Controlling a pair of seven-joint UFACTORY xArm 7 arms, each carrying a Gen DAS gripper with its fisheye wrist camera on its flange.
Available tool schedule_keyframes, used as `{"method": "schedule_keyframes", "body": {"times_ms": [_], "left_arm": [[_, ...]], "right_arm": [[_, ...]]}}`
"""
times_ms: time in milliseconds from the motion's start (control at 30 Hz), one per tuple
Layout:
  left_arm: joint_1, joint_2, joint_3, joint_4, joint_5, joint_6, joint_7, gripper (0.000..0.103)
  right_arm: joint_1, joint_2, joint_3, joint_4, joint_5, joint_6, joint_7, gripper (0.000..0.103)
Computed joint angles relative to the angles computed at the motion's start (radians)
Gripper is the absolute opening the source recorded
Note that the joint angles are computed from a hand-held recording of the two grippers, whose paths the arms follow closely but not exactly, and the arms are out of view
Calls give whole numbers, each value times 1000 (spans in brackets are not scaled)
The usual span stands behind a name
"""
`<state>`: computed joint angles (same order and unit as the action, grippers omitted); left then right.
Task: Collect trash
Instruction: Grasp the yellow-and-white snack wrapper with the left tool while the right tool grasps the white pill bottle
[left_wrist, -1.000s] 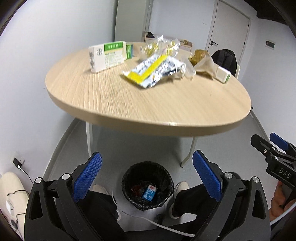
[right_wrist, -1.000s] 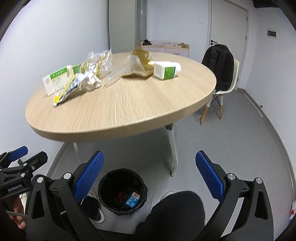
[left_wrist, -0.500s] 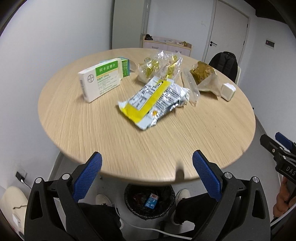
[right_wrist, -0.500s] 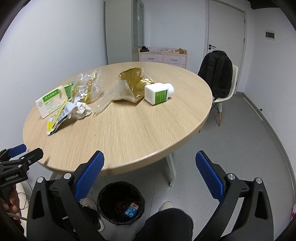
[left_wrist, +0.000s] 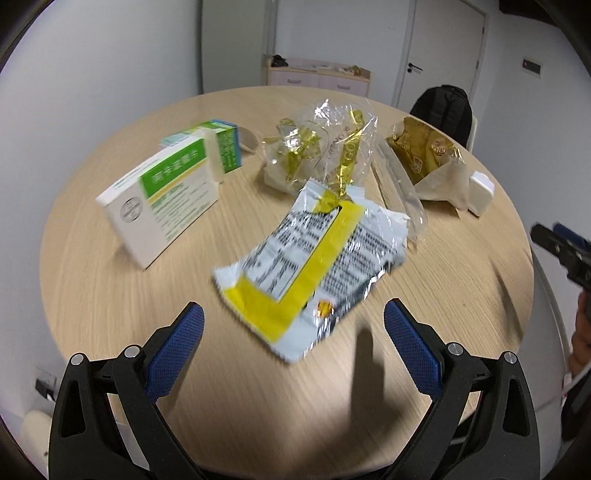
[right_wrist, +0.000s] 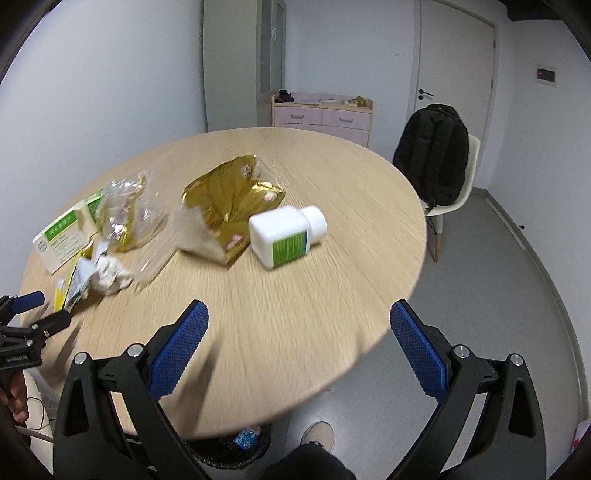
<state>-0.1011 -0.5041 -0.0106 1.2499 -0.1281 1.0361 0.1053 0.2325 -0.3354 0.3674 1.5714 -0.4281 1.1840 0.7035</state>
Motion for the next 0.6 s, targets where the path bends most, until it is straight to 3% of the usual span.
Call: {"method": "schedule_keyframes", "body": {"times_ms": [333,600], "left_arm": [[-19,148,11,142,-25,49,112,93],[-9,222,6,221,-50,98,152,78]], "right_arm": [[44,197,-80,173,25,-10,-145,93],[107,324,-148,310,52,35,-241,89]]}}
